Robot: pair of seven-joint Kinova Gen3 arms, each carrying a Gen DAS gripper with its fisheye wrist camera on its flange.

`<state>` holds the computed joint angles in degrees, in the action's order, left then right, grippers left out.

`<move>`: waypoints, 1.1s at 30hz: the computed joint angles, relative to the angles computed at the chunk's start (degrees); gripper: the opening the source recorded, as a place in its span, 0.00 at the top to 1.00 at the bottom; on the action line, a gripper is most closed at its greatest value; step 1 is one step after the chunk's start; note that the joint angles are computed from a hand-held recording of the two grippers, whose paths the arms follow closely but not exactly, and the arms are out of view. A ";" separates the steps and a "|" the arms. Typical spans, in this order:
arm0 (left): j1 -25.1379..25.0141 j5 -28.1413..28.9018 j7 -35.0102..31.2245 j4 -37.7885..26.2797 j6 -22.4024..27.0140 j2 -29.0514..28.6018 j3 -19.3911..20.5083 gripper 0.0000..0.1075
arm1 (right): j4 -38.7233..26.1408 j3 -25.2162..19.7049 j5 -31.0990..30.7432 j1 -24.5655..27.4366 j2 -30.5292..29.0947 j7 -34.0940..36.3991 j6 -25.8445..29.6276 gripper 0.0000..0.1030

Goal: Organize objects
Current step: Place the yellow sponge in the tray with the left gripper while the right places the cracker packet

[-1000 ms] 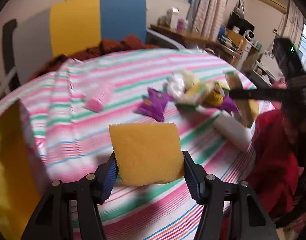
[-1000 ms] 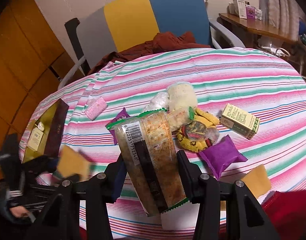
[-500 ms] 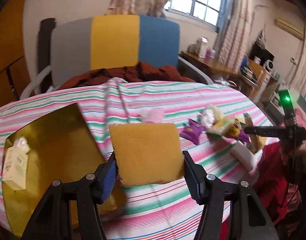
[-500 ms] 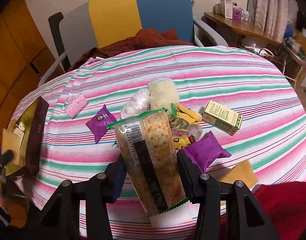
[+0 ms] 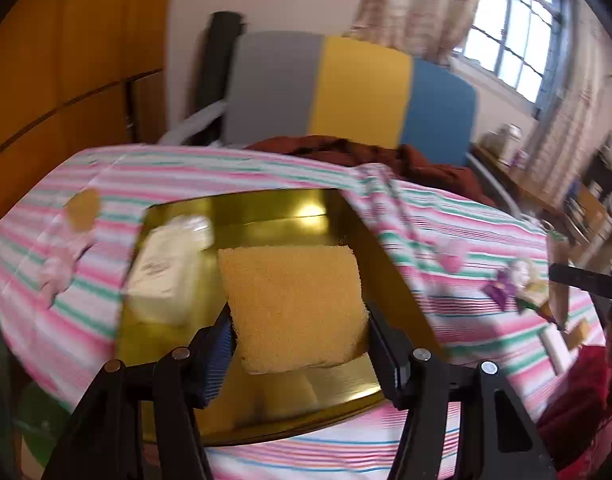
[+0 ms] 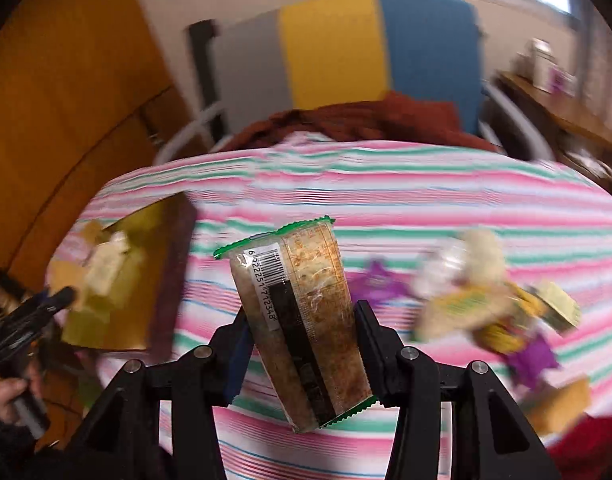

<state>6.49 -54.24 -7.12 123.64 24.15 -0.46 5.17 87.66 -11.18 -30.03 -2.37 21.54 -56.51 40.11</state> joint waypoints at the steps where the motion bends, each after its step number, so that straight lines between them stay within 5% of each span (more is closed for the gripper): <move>1: -0.43 -0.19 0.80 0.77 0.37 -0.35 -0.43 0.43 | -0.32 -1.00 -0.55 -0.48 0.28 0.61 0.40 0.52; 7: -3.21 0.03 2.23 3.65 0.60 -0.88 -1.28 0.42 | -5.54 -4.77 -3.14 -5.90 3.96 1.72 4.59 0.52; 19: -6.10 2.22 0.15 6.23 -1.65 -0.79 -3.00 0.38 | -14.51 -3.73 4.16 -19.49 10.80 -9.00 7.21 0.52; 24: -7.50 5.15 -2.44 6.57 -2.23 -1.43 -3.11 0.31 | -17.74 -3.73 6.56 -22.17 13.40 -13.20 7.98 0.49; 27: -8.64 6.76 -4.16 7.26 -3.88 -2.21 -3.10 0.27 | -19.91 -6.00 4.87 -21.38 15.56 -12.49 9.99 0.35; 33: -10.88 2.78 2.04 7.67 -2.04 -3.95 -0.25 0.27 | -17.32 -5.83 5.38 -22.12 14.46 -11.84 8.01 0.32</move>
<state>-4.39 -51.46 -5.08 131.31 22.11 -4.41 4.92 70.34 -17.02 -24.65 -24.48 36.00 -68.36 48.12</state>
